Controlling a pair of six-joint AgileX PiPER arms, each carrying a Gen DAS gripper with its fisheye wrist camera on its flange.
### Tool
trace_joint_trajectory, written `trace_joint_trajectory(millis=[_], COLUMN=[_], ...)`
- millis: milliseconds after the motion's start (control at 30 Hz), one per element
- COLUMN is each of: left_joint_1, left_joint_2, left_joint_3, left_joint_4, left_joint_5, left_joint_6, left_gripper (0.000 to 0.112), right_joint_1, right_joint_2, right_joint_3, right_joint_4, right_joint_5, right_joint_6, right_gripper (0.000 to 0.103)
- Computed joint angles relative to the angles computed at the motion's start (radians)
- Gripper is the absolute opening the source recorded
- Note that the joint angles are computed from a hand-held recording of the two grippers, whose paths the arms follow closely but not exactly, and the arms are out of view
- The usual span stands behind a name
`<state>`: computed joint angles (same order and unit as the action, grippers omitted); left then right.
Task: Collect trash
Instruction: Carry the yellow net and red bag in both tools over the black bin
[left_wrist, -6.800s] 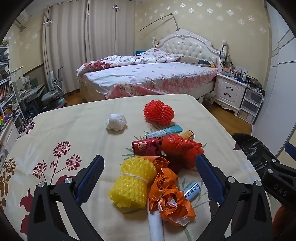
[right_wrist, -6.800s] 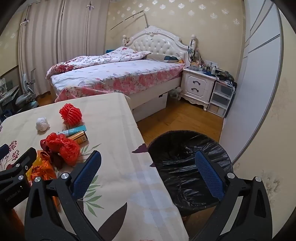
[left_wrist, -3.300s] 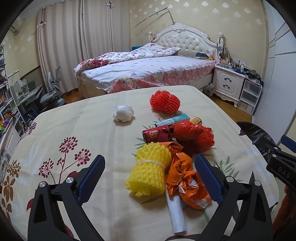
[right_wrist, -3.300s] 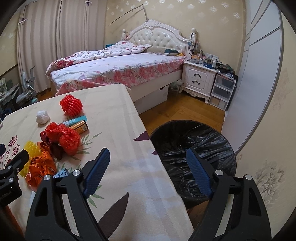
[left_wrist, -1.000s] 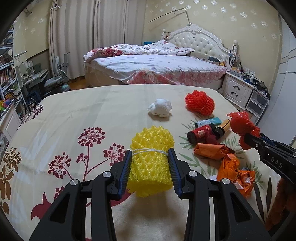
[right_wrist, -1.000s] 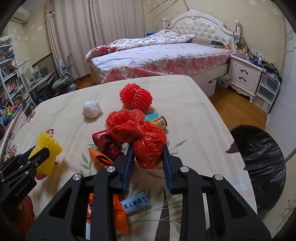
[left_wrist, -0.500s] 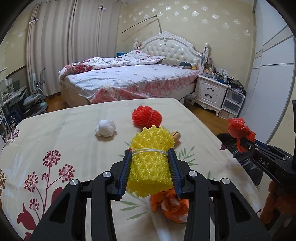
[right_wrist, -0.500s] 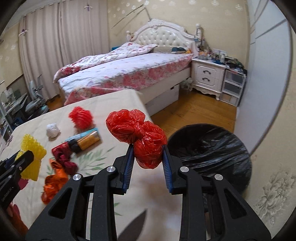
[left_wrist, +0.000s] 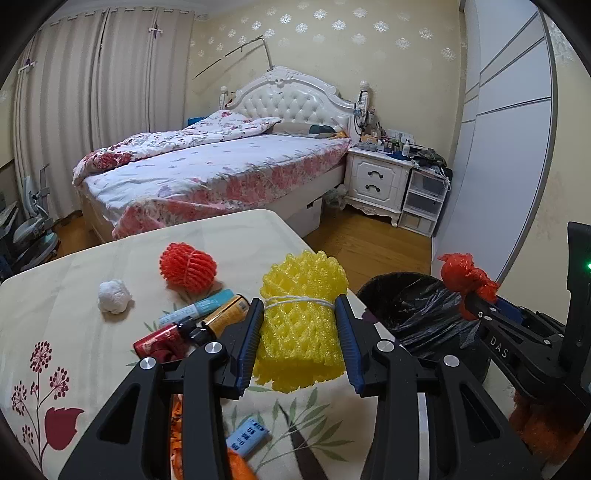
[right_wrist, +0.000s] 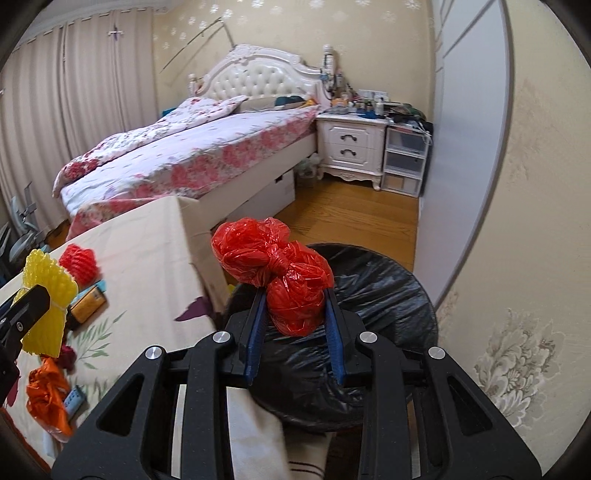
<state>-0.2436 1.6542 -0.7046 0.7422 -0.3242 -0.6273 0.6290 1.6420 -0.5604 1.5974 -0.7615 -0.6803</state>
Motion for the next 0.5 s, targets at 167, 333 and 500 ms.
trace_joint_trajectory(millis=[167,333,500], left_joint_1=[-0.081,-0.149,-0.205], left_joint_2=[0.048,0.099,0.136], left_joint_3=[-0.034,-0.082,-0.116], left_joint_4=[-0.192,-0.345,-0.495], left_joint_5=[0.018,0.037,0.047], left_joint_6=[0.168,0.298,0.436], left_gripper=[0.04,0.04,0.04], right_joint_1=[-0.057,-0.098,-0.13], right_joint_2=[0.012,0.023,0.04], right_joint_3=[0.03,0.051,0.05], right_joint_4=[-0.048,-0.099,-0.133], right_joint_5=[0.016,0.03,0.039], right_joint_6=[0.058,0.114,0.141], right_gripper=[0.029,0.029,0.029])
